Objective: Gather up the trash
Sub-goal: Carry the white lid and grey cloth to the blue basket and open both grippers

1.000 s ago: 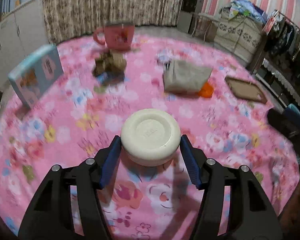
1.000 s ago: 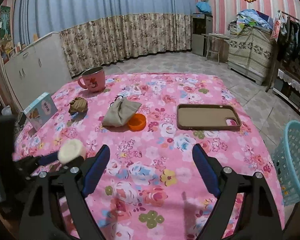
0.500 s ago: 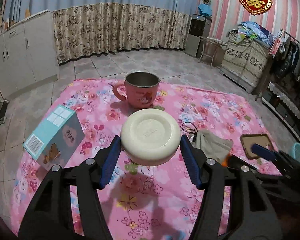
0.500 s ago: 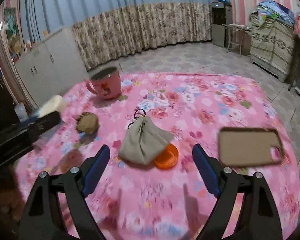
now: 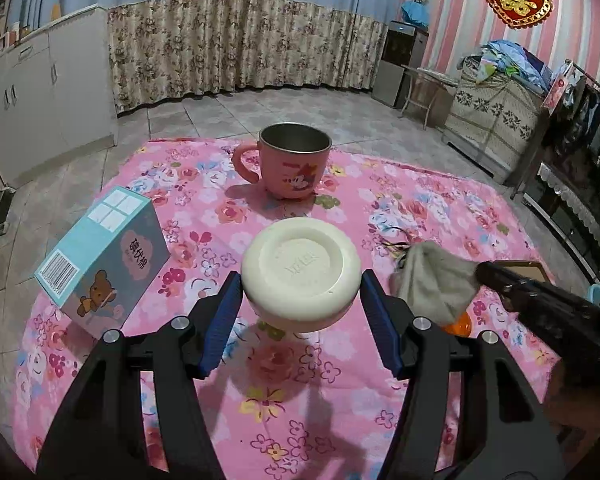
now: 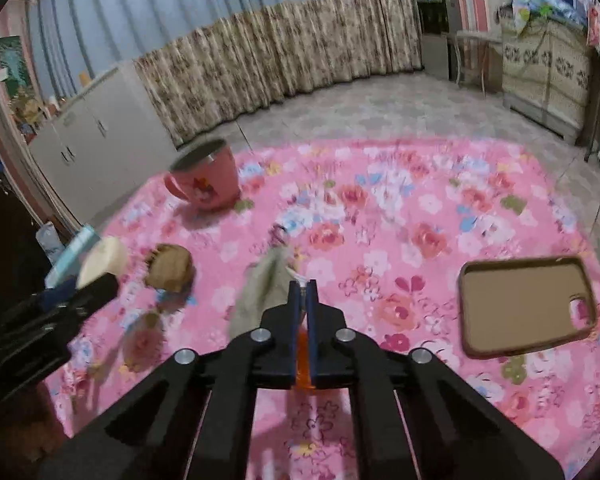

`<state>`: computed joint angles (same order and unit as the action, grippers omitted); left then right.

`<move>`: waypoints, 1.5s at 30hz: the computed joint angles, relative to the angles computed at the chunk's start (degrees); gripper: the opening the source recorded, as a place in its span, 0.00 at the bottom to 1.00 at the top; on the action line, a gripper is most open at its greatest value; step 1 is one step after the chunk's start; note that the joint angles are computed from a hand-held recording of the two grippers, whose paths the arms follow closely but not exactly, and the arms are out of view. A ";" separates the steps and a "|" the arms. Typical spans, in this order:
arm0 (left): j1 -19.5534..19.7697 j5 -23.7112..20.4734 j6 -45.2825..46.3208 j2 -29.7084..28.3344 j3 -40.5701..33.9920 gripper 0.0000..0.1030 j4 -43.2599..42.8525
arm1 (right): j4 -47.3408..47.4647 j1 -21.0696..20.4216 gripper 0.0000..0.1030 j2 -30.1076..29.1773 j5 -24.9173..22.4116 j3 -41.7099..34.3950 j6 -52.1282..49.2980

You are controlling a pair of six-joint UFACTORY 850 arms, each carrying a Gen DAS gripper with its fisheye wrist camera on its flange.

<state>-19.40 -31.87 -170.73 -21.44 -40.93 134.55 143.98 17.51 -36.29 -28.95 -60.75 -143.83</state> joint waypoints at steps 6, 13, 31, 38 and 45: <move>-1.28 -1.44 0.28 0.36 0.33 0.57 -0.46 | 9.41 -0.42 0.02 5.42 -5.62 6.07 -12.52; -2.22 -2.29 0.92 0.06 0.05 0.57 -1.40 | 7.37 -3.10 0.03 7.63 -7.46 8.00 -9.81; -16.67 1.93 2.55 -7.09 -17.71 0.57 2.29 | 33.69 -28.65 0.03 23.18 -16.66 24.54 -30.28; -23.34 10.90 1.50 -20.68 -37.80 0.57 9.00 | 30.77 -37.86 0.03 21.27 -15.77 22.71 -23.60; -25.63 16.39 12.22 -29.28 -49.90 0.57 0.73 | 28.72 -39.39 0.03 20.14 -15.35 21.79 -23.25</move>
